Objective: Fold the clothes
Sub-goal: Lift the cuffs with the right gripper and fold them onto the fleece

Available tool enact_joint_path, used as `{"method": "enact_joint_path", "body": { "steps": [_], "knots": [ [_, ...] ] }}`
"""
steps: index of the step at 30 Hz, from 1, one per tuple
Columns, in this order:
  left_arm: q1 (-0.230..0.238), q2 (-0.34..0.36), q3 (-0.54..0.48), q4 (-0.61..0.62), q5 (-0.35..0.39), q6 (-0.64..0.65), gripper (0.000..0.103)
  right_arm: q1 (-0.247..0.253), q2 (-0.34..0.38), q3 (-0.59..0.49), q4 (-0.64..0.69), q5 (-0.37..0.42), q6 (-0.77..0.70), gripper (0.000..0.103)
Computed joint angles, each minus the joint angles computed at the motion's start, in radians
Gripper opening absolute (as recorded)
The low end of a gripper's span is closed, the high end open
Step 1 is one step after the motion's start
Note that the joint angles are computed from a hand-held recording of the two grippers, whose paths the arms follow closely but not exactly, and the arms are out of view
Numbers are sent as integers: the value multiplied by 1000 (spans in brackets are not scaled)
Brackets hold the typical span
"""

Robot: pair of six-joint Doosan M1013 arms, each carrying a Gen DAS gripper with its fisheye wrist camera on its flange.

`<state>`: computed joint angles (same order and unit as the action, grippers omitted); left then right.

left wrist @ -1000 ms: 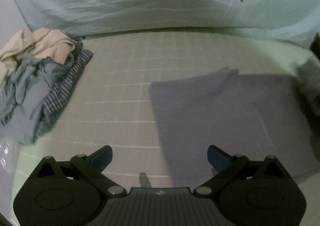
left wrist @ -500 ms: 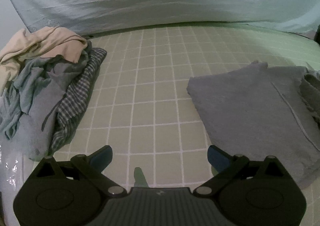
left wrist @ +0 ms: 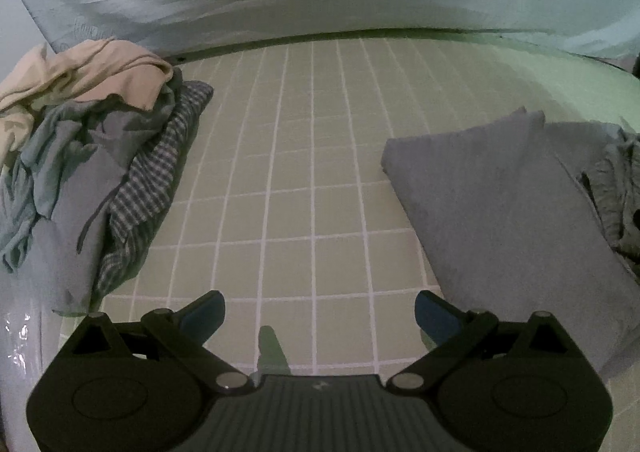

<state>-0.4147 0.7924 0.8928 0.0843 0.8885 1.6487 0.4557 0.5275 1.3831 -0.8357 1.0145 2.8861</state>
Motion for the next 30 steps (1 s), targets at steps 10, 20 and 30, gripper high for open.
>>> {"method": "enact_joint_path", "body": {
  "steps": [10, 20, 30],
  "knots": [
    [2, 11, -17, 27, 20, -70, 100, -63, 3, -19, -22, 10, 142, 63],
    [2, 13, -22, 50, 25, -81, 100, -87, 51, -67, 84, 61, 58, 53],
    [-1, 12, -14, 33, 23, -48, 100, -45, -56, 78, -169, -84, 203, 10]
  ]
}}
